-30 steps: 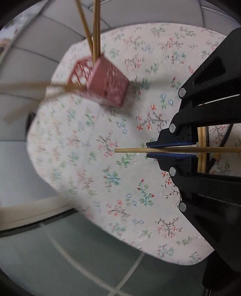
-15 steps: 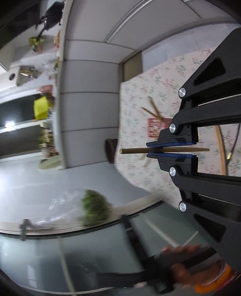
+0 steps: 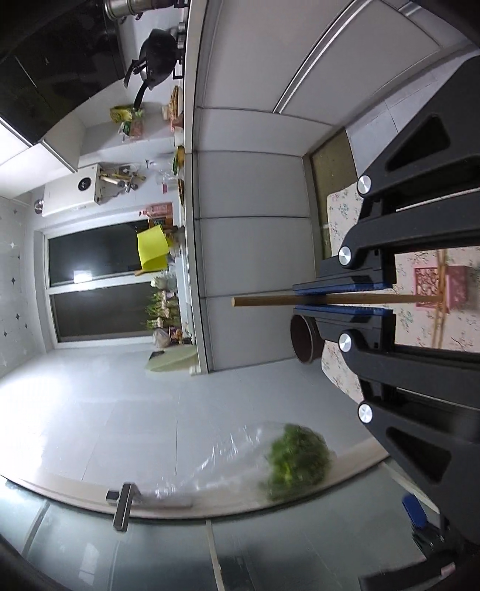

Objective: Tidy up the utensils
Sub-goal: 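Lower the chopstick into the pink holder and open the right gripper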

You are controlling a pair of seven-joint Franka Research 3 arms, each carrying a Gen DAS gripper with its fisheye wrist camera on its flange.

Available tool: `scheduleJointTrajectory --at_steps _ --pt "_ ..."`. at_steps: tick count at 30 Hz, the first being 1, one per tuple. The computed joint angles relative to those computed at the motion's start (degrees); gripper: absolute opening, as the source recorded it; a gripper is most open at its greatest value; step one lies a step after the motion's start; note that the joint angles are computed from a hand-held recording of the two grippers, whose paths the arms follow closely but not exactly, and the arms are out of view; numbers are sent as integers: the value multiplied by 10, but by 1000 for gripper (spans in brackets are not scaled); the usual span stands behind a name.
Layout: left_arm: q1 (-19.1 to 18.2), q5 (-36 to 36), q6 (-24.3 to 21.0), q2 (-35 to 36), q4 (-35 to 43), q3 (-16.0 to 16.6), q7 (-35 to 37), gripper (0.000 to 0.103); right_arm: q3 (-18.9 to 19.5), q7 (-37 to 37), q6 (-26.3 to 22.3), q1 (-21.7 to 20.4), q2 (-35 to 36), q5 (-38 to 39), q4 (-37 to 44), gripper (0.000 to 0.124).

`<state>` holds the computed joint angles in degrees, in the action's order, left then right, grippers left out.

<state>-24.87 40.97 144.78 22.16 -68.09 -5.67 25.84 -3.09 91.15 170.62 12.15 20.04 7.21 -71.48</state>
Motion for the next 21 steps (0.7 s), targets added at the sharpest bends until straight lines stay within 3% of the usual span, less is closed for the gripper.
scheduleJointTrajectory --at_steps 6,10,20,21 --pt "7 -9 -1 0 -4 -1 0 95 -50 70 1 27 94 -38 79 6" --pt "9 -12 0 -2 -8 0 1 95 -77 100 -1 44 123 -60 84 6" --pt "14 -20 3 -2 -9 -6 3 95 -64 95 3 37 61 -75 29 8" --pt "12 -19 3 -2 -8 -5 5 95 -57 90 6 33 46 -72 12 13"
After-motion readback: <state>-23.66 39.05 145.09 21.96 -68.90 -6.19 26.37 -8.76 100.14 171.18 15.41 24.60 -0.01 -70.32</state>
